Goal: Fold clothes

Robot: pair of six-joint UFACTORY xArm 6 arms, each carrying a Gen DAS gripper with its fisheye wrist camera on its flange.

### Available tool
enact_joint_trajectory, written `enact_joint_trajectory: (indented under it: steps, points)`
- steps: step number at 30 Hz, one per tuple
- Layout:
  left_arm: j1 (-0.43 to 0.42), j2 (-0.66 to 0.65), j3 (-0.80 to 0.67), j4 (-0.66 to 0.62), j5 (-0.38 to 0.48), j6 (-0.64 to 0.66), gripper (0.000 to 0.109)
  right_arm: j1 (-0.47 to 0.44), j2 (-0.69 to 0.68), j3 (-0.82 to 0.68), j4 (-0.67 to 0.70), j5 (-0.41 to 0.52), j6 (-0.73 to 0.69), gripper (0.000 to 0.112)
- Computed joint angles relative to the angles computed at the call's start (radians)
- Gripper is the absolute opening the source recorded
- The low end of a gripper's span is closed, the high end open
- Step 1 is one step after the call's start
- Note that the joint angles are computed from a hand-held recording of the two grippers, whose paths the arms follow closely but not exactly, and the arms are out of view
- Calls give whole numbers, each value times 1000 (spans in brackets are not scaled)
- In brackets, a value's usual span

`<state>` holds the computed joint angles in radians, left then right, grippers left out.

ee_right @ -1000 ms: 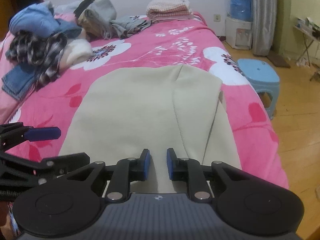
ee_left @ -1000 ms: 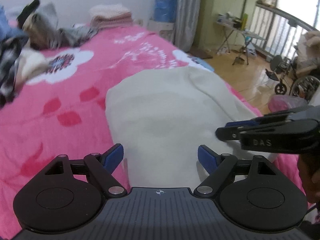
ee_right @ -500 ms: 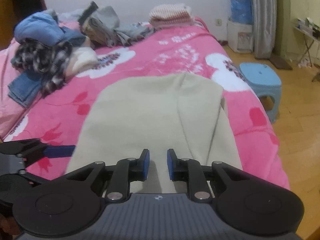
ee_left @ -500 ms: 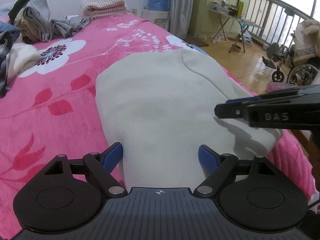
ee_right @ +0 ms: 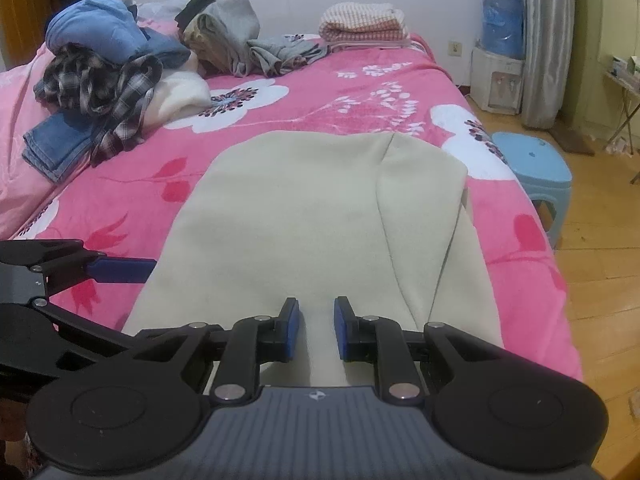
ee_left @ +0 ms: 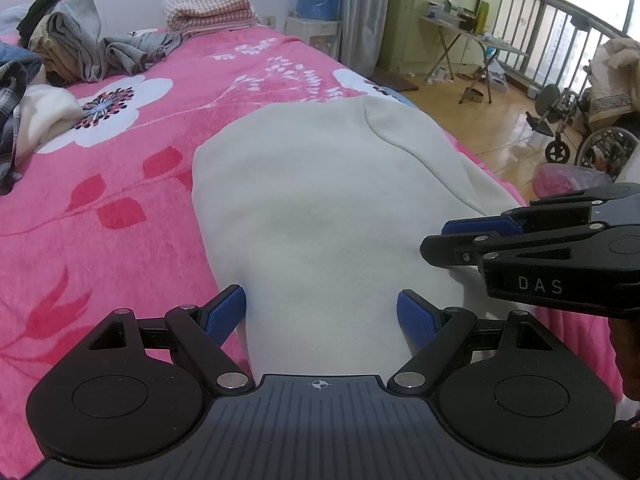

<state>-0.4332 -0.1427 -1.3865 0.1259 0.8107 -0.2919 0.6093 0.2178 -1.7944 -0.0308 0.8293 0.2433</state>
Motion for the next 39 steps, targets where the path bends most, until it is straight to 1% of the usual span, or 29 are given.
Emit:
enact_joint_trajectory:
  steps: [2, 4, 7, 8, 9, 10, 13, 17, 21, 28, 36, 39]
  points:
    - [-3, -7, 6, 23, -13, -13, 82, 1, -4, 9, -2, -8, 4, 21]
    - [-4, -19, 21, 44, -49, -16, 82, -1, -8, 17, 7, -16, 6, 21]
    - [-6, -28, 37, 51, -99, -4, 82, -9, -11, 22, 33, -19, 17, 21]
    - [-5, -26, 37, 31, -105, 13, 81, -11, -11, 22, 39, -19, 21, 21]
    - [-4, -25, 38, 3, -103, 31, 79, -12, -11, 21, 44, -18, 25, 21]
    - [-5, -23, 38, -10, -97, 37, 79, -14, -11, 21, 48, -17, 28, 21]
    - [-11, -19, 39, 8, -85, 50, 80, -17, -12, 23, 61, -18, 35, 21]
    - [-7, -19, 37, -8, -78, 49, 80, -17, -14, 25, 64, -17, 39, 21]
    - [-10, -22, 39, -3, -74, 46, 80, -18, -8, 13, 66, -8, 45, 21]
    - [-11, -22, 38, 0, -69, 43, 80, -20, -13, 18, 74, -18, 70, 21]
    - [-13, -21, 34, 5, -64, 34, 80, -23, -14, 16, 19, -32, 115, 21]
    - [-14, -20, 33, 6, -63, 31, 80, -25, -11, 19, 16, -16, 125, 21]
